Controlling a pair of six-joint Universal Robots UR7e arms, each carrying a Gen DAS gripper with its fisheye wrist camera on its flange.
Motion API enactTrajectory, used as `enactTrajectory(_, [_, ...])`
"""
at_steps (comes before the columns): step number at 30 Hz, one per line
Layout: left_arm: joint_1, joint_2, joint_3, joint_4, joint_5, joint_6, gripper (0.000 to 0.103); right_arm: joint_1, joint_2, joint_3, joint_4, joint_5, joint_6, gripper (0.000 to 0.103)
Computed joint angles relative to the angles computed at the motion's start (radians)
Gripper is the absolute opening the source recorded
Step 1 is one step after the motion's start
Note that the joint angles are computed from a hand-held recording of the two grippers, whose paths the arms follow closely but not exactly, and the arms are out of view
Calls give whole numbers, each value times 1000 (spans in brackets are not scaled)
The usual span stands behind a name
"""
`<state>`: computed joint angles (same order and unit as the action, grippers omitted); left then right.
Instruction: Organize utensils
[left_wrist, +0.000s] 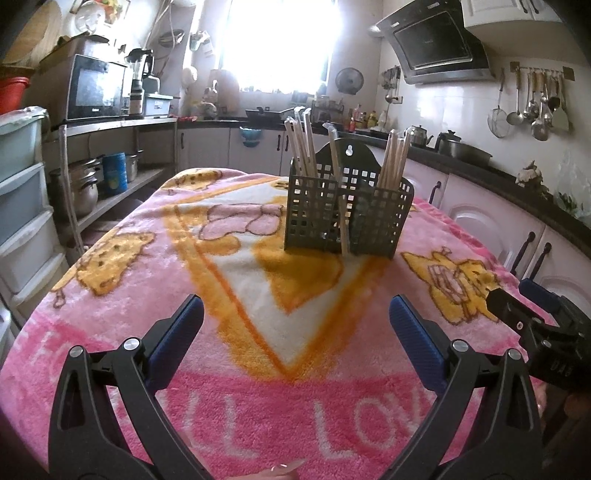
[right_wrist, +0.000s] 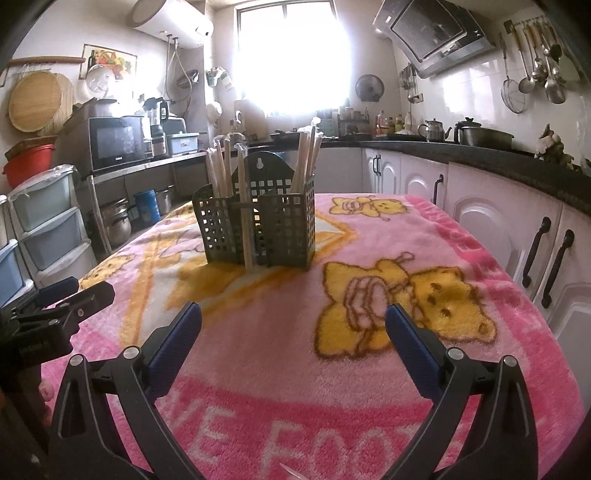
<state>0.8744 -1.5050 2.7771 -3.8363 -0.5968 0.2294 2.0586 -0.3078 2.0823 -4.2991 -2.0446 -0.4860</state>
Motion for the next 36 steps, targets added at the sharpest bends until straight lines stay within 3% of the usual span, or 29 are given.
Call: enactTrajectory(36, [-3,7,3,-19,-3,8,92,-10,2,13,-18,8,14,97])
